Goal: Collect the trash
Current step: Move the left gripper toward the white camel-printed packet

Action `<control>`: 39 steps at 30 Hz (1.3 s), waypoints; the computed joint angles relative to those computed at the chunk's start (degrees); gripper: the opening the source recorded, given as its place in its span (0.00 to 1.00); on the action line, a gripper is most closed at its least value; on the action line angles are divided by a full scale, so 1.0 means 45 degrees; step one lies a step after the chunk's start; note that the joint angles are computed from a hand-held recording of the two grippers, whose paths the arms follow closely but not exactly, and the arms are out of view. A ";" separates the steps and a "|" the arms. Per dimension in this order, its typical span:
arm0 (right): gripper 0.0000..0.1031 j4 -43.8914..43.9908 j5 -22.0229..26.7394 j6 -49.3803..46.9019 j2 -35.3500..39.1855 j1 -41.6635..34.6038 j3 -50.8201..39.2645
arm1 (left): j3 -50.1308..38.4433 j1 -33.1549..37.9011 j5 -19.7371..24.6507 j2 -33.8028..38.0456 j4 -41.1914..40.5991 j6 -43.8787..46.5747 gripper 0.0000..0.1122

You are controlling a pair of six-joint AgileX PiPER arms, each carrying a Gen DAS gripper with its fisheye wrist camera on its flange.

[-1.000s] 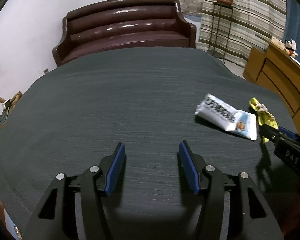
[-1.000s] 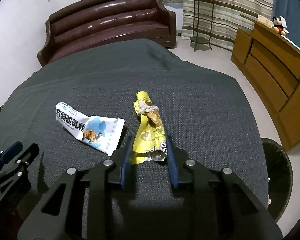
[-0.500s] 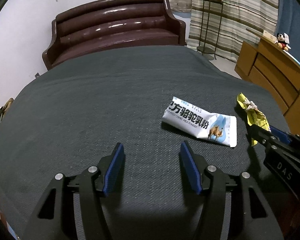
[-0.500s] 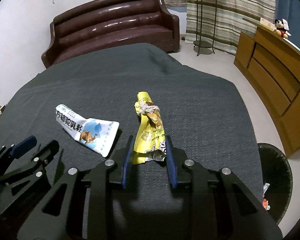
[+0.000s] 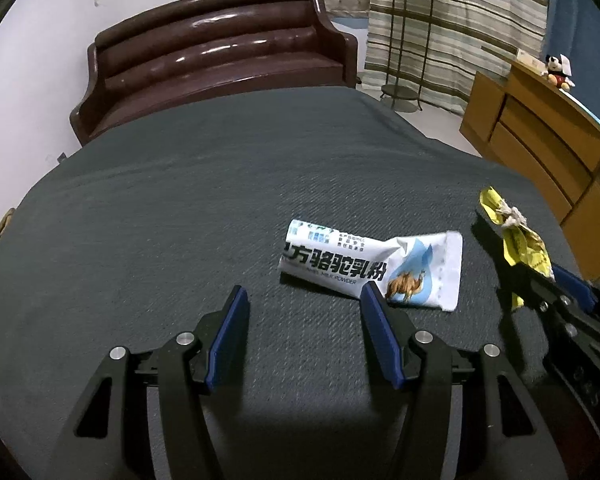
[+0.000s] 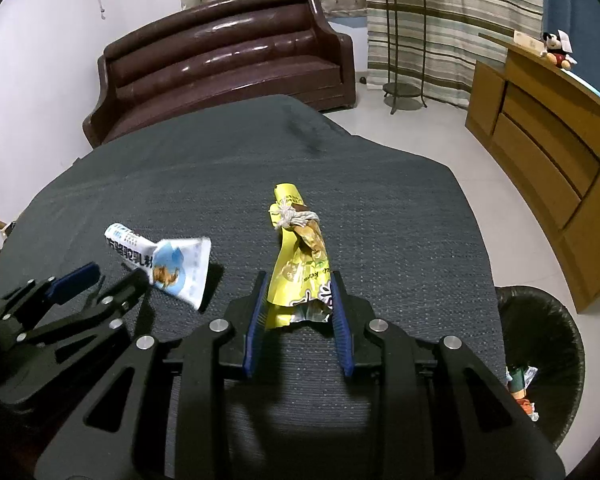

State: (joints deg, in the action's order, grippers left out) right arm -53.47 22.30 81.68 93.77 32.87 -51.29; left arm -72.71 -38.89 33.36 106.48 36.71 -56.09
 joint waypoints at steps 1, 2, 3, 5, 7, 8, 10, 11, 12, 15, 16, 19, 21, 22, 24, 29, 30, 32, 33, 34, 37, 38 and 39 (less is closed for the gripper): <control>0.29 -0.0011 -0.0070 0.0009 -0.0050 -0.0042 0.0061 | -0.0153 0.0029 0.0028 0.0088 -0.0133 0.0160 0.52; 0.29 -0.0118 -0.0101 0.0147 -0.0150 -0.0019 0.0174 | -0.0355 0.0082 0.0091 0.0192 -0.0300 0.0376 0.52; 0.29 -0.0162 -0.0158 0.0183 -0.0210 -0.0048 0.0241 | -0.0509 0.0104 0.0166 0.0266 -0.0361 0.0466 0.52; 0.29 -0.0237 -0.0289 0.0247 -0.0319 -0.0121 0.0370 | -0.0710 0.0119 0.0298 0.0361 -0.0293 0.0497 0.53; 0.29 -0.0201 -0.0458 0.0203 -0.0366 -0.0225 0.0463 | -0.0760 0.0137 0.0338 0.0381 -0.0274 0.0576 0.54; 0.29 -0.0132 -0.0535 0.0125 -0.0371 -0.0277 0.0490 | -0.0846 0.0146 0.0369 0.0438 -0.0351 0.0671 0.55; 0.29 -0.0087 -0.0640 0.0084 -0.0320 -0.0343 0.0482 | -0.0927 0.0197 0.0348 0.0487 -0.0682 0.1010 0.55; 0.29 -0.0040 -0.0688 0.0022 -0.0307 -0.0374 0.0480 | -0.1037 0.0183 0.0407 0.0551 -0.0736 0.1069 0.55; 0.29 -0.0105 -0.0724 0.0067 -0.0294 -0.0384 0.0479 | -0.1141 0.0175 0.0483 0.0601 -0.0804 0.1133 0.55; 0.29 -0.0232 -0.0774 0.0167 -0.0299 -0.0410 0.0498 | -0.1314 0.0191 0.0587 0.0571 -0.1234 0.1429 0.56; 0.29 -0.0234 -0.0805 0.0171 -0.0291 -0.0434 0.0503 | -0.1209 0.0155 0.0571 0.0455 -0.1136 0.1279 0.56; 0.29 -0.0312 -0.0790 0.0270 -0.0326 -0.0420 0.0532 | -0.1033 0.0043 0.0602 0.0273 -0.0760 0.0904 0.56; 0.29 -0.0423 -0.0790 0.0383 -0.0335 -0.0405 0.0547 | -0.1114 0.0118 0.0671 0.0276 -0.0694 0.0991 0.56; 0.29 -0.0437 -0.0768 0.0407 -0.0338 -0.0379 0.0544 | -0.1124 0.0149 0.0699 0.0265 -0.0620 0.0953 0.56; 0.29 -0.0506 -0.0765 0.0494 -0.0333 -0.0369 0.0548 | -0.1206 0.0290 0.0775 0.0234 -0.0431 0.0849 0.56; 0.29 -0.0532 -0.0810 0.0500 -0.0374 -0.0401 0.0635 | -0.1436 0.0730 0.0930 0.0239 0.0126 0.0635 0.56; 0.29 -0.0553 -0.0801 0.0517 -0.0379 -0.0397 0.0641 | -0.1462 0.0824 0.0946 0.0264 0.0179 0.0638 0.56; 0.29 -0.0558 -0.0795 0.0506 -0.0375 -0.0396 0.0643 | -0.1564 0.1032 0.0978 0.0363 0.0281 0.0610 0.56; 0.29 -0.0558 -0.0795 0.0506 -0.0375 -0.0396 0.0643 | -0.1701 0.1167 0.0987 0.0478 0.0296 0.0635 0.56; 0.29 -0.0507 -0.0758 0.0440 -0.0355 -0.0381 0.0625 | -0.1721 0.1250 0.0971 0.0507 0.0350 0.0617 0.56; 0.29 -0.0393 -0.0607 0.0345 -0.0338 -0.0289 0.0583 | -0.2459 0.1615 0.0972 0.0933 -0.0206 0.1357 0.56; 0.29 -0.0332 -0.0580 0.0281 -0.0319 -0.0290 0.0564 | -0.2742 0.1748 0.0922 0.1045 -0.0637 0.1802 0.56; 0.29 -0.0244 -0.0551 0.0189 -0.0295 -0.0296 0.0522 | -0.2811 0.1832 0.0808 0.1029 -0.0920 0.2063 0.56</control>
